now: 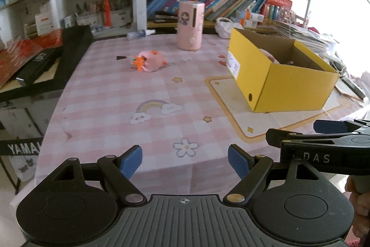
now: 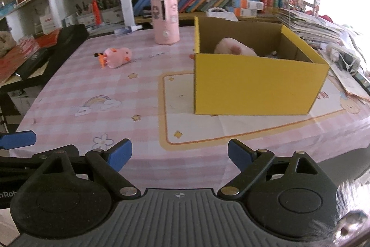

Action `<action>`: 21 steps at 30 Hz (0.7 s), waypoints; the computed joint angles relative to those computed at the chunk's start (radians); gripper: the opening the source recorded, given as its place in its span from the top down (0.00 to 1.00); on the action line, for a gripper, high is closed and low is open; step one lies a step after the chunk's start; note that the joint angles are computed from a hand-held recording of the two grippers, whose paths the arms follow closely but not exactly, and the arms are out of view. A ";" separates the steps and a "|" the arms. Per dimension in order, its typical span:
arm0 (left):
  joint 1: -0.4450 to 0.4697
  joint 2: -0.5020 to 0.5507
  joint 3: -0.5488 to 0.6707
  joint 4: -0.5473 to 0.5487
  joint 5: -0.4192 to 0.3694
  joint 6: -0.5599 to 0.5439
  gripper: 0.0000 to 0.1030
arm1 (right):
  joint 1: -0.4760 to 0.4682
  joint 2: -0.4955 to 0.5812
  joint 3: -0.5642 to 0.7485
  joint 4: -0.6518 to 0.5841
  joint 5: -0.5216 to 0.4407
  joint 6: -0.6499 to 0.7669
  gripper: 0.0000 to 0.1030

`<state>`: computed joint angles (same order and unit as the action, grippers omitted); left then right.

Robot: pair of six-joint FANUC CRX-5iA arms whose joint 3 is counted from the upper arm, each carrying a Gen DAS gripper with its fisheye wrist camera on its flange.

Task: Organize objects
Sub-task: 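Withdraw both tools from the box toward the small pink toy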

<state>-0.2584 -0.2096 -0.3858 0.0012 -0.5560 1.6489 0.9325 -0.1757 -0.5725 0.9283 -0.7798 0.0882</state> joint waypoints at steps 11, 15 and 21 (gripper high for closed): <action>0.047 -0.045 -0.028 -0.012 0.016 0.023 0.19 | 0.013 0.031 0.028 0.028 0.040 0.024 0.12; 0.069 -0.060 -0.046 0.015 0.029 -0.006 0.19 | 0.020 0.040 0.035 0.046 0.042 0.014 0.12; 0.101 -0.087 -0.078 0.060 0.047 -0.060 0.19 | 0.029 0.054 0.046 0.069 0.045 -0.007 0.12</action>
<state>-0.1578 -0.2970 -0.4636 0.0611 -0.5088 1.5889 0.9618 -0.1219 -0.5264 0.9976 -0.7347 0.0812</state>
